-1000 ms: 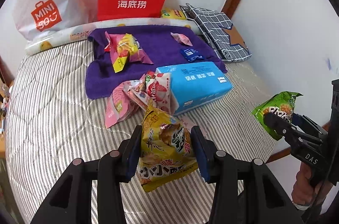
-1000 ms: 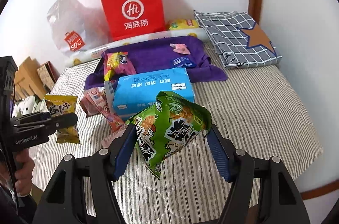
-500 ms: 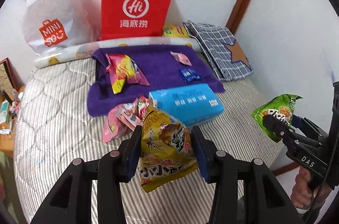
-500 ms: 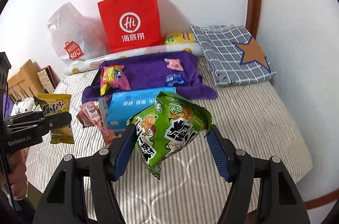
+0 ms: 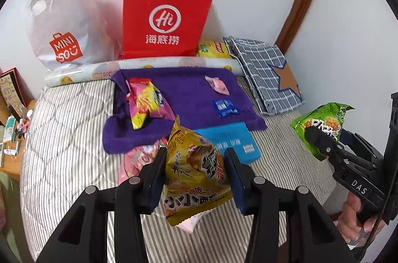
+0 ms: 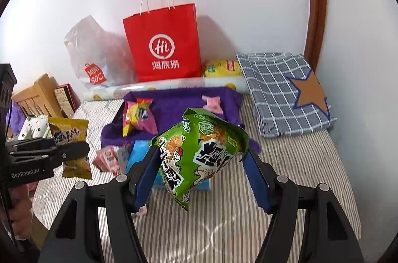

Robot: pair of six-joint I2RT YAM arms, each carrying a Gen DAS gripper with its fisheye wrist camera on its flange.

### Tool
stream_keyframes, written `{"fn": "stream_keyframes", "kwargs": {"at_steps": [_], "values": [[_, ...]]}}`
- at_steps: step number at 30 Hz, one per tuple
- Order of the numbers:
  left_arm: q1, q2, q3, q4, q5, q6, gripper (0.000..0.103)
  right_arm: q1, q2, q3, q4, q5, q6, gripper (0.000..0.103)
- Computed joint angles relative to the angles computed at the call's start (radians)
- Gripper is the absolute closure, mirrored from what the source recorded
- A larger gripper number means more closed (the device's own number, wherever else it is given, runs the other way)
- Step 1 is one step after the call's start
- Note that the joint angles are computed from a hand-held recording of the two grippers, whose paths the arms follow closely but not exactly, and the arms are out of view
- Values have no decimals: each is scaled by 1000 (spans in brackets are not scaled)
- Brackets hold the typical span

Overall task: Organize snacks
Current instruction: 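Carry the yellow and green bags over the purple towel with both tools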

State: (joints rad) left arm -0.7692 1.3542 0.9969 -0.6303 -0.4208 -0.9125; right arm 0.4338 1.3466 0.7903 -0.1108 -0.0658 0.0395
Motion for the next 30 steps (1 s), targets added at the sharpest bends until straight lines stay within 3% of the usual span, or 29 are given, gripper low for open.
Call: {"fn": "stream_keyframes", "kwargs": {"at_steps": [17, 30], "values": [[224, 43, 40, 90, 139, 156, 59, 7, 299, 311, 1, -24, 4, 36], [406, 191, 105, 210, 267, 294, 59, 27, 551, 590, -36, 6, 10, 36]]}}
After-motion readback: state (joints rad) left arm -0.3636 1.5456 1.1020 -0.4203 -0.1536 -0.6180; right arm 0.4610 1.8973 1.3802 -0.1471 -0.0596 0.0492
